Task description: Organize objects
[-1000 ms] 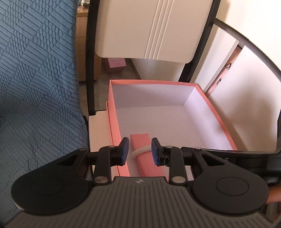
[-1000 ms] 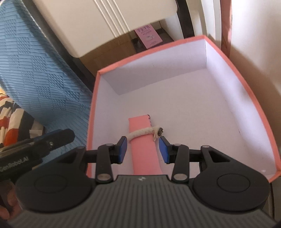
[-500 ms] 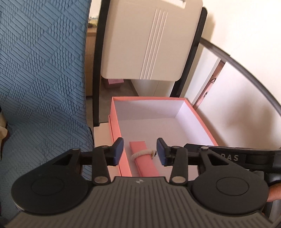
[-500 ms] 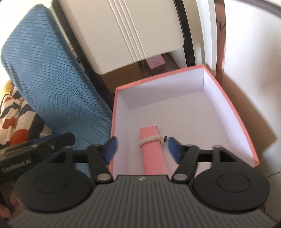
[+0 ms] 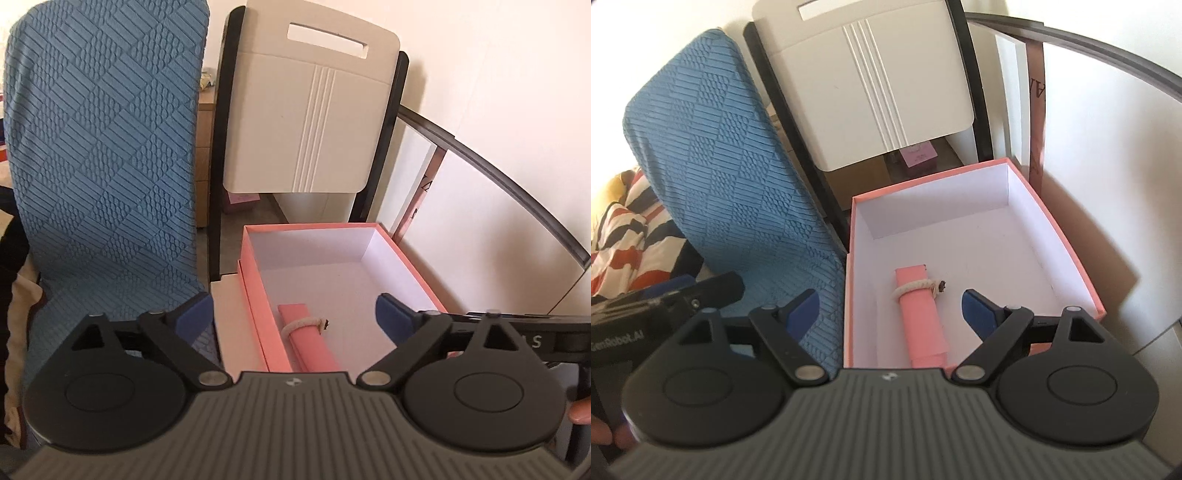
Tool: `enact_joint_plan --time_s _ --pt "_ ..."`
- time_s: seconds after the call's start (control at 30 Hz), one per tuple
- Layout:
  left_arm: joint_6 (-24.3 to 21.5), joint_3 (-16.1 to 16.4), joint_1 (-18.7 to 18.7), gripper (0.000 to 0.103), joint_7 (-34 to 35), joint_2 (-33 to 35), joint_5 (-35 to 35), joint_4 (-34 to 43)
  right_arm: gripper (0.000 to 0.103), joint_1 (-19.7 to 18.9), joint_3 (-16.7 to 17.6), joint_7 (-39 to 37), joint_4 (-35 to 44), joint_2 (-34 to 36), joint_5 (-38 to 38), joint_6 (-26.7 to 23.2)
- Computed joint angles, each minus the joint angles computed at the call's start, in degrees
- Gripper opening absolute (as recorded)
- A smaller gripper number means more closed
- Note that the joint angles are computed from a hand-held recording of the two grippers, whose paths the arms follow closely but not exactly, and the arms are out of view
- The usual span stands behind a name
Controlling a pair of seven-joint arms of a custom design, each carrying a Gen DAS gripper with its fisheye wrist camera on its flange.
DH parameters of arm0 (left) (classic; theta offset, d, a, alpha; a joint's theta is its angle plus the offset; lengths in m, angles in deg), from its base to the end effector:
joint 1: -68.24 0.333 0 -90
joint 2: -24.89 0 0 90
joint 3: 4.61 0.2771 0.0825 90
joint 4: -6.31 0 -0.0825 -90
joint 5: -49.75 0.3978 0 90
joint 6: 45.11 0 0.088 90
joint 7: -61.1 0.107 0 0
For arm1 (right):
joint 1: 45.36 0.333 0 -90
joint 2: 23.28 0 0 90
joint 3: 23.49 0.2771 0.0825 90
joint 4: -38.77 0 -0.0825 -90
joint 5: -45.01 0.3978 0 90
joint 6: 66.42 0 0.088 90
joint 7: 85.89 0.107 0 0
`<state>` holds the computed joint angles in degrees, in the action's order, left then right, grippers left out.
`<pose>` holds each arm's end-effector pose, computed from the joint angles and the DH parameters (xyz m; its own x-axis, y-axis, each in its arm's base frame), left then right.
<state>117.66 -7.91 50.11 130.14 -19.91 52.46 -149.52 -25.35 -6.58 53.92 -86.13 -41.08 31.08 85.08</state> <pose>0.3738 -0.1505 0.5242 -0.1423 -0.9693 0.2005 -0.6472 -0.0621 -0.7598 0.4193 0.3393 0.5601 0.0791 -0.9539 -0.2894 -0.7419 0.1375 -0.6562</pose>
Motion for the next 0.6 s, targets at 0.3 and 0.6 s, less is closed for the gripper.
enact_joint_plan --time_s 0.3,0.6 --pt "-4.0 -0.86 1.4 0.103 -0.9 -8.57 1.19 -4.98 0.086 0.09 2.46 2.26 -3.38 -5.26 -0.91 -1.73" --pt "-8.84 0.51 -0.04 0.103 1.13 -16.29 1.23 -8.93 0.086 0.49 3.94 4.04 -5.46 -7.98 0.02 -3.84"
